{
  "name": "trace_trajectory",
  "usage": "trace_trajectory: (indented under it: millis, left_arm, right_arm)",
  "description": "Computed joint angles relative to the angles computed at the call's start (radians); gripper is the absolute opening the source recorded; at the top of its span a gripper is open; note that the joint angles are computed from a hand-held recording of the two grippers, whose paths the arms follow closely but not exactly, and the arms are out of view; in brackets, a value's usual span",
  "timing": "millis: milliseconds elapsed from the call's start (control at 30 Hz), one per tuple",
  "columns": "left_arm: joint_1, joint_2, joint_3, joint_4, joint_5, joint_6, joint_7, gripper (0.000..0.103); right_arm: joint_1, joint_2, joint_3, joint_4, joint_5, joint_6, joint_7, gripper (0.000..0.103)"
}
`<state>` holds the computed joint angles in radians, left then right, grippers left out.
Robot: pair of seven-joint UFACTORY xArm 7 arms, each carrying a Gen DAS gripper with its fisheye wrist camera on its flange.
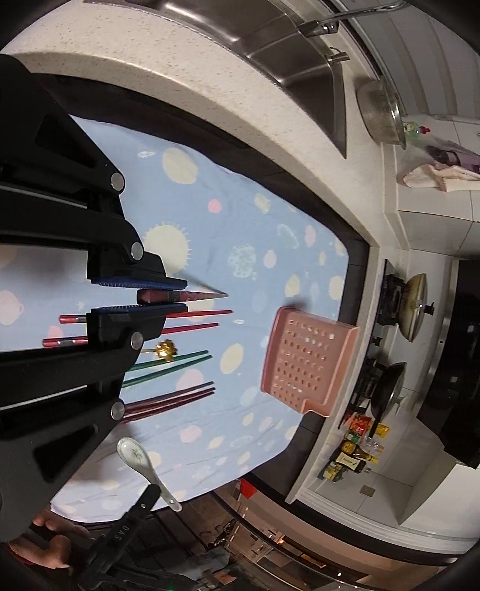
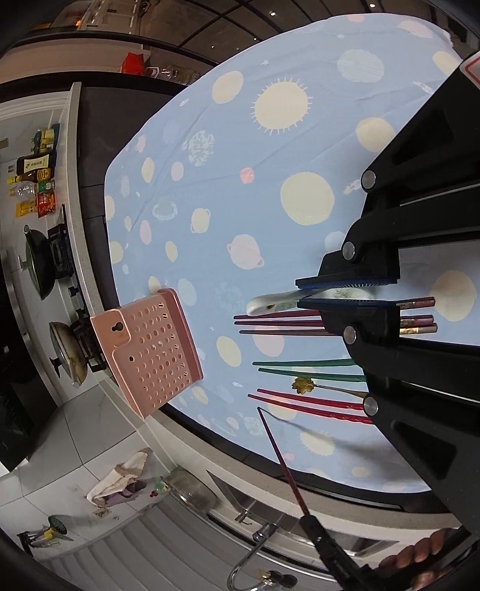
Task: Organize utensils
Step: 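Lift the chopstick with the left tool while the right tool carries the spoon to the pink holder, then lower the chopstick into the pink holder and open the left tool while the right tool releases the spoon there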
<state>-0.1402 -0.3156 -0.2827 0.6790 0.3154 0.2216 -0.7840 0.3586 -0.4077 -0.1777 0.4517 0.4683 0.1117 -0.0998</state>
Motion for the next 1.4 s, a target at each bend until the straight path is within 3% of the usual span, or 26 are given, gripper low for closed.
trace_trajectory:
  millis: [233, 367, 533, 767, 900, 1233, 1400]
  left_arm:
    - [0.077, 0.053, -0.030, 0.150, 0.115, -0.008, -0.049, 0.007]
    - [0.065, 0.100, 0.001, 0.254, 0.138, -0.013, -0.034, 0.007]
    - [0.029, 0.179, 0.041, 0.411, 0.149, -0.017, 0.012, 0.007]
    - [-0.033, 0.359, 0.091, 0.720, 0.327, 0.027, -0.049, 0.007]
    - [-0.095, 0.490, 0.142, 0.920, 0.365, 0.054, -0.048, 0.007]
    - [-0.170, 0.833, 0.213, 1.347, 0.188, 0.140, 0.133, 0.007]
    - [-0.177, 0.945, 0.225, 1.453, 0.070, 0.188, 0.223, 0.007]
  right_arm:
    - [0.043, 0.041, -0.046, 0.065, 0.035, -0.002, -0.061, 0.005]
    - [0.047, 0.078, -0.047, 0.119, 0.064, 0.004, -0.108, 0.005]
    - [0.078, 0.149, -0.081, 0.226, 0.186, 0.024, -0.223, 0.005]
    - [0.071, 0.331, -0.101, 0.500, 0.397, 0.093, -0.408, 0.005]
    - [0.014, 0.475, -0.069, 0.703, 0.423, 0.125, -0.422, 0.005]
    - [-0.120, 0.799, 0.014, 1.108, 0.330, 0.185, -0.269, 0.005]
    - [-0.162, 0.905, 0.050, 1.216, 0.242, 0.226, -0.185, 0.005]
